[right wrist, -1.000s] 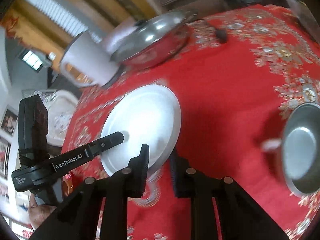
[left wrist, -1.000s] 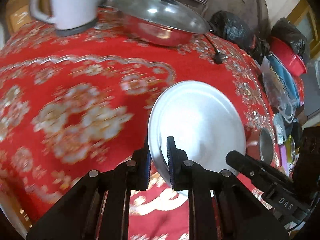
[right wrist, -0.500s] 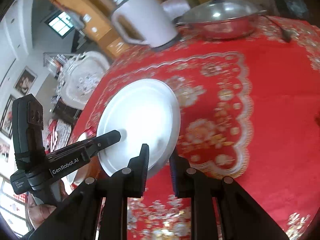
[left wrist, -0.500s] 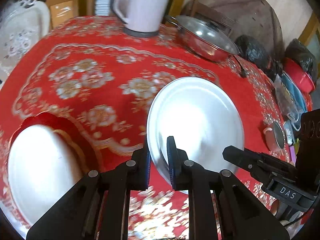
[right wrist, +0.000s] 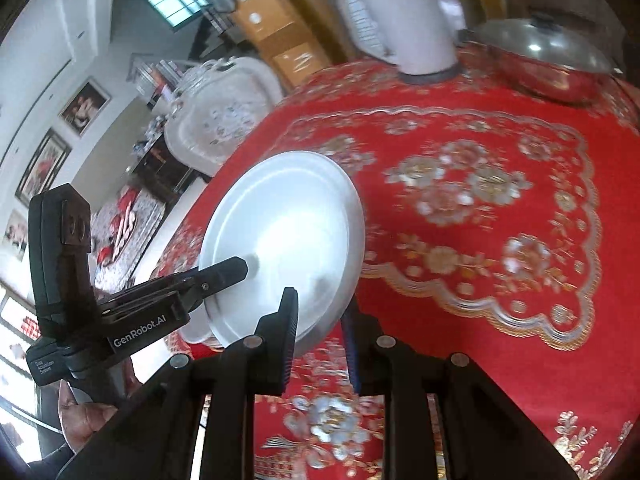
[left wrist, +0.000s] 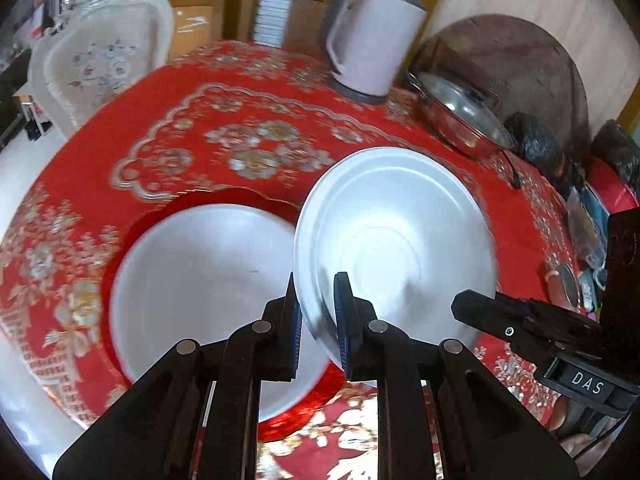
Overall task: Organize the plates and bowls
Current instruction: 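Lift the white bowl with the right tool and carry it toward the stack, then lower the white bowl with the right tool onto the white plate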
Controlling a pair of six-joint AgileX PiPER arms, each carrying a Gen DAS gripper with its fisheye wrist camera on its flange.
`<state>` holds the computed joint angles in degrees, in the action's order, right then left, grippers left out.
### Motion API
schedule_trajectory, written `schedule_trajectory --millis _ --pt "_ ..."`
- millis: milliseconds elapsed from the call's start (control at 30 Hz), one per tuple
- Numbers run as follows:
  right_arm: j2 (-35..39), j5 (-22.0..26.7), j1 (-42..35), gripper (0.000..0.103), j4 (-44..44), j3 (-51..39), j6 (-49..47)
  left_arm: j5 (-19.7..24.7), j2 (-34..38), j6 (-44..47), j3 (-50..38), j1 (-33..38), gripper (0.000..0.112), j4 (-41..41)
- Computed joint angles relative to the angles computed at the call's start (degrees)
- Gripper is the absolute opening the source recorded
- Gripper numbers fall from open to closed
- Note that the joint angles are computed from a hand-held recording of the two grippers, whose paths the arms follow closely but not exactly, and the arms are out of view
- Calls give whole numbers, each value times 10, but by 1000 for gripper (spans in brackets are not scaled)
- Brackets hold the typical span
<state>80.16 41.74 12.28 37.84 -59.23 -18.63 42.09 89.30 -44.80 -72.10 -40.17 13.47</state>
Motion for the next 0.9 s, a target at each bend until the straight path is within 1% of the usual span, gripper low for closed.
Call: schedule_trajectory --millis 100,200,400,567,900 --pt "15 -9 34 22 -21 -21 21 1 -26 -17 23 8 15 18" --pt "36 -16 65 22 -39 -44 41 0 -51 -15 47 25 15 18" --pt "68 -20 106 22 -68 -77 74 7 -76 -23 72 43 15 35" --pt "94 -17 126 22 -75 -98 85 7 -82 -9 87 65 15 25" --pt "132 -13 160 22 -107 -113 119 -25 -73 20 132 105 15 -16"
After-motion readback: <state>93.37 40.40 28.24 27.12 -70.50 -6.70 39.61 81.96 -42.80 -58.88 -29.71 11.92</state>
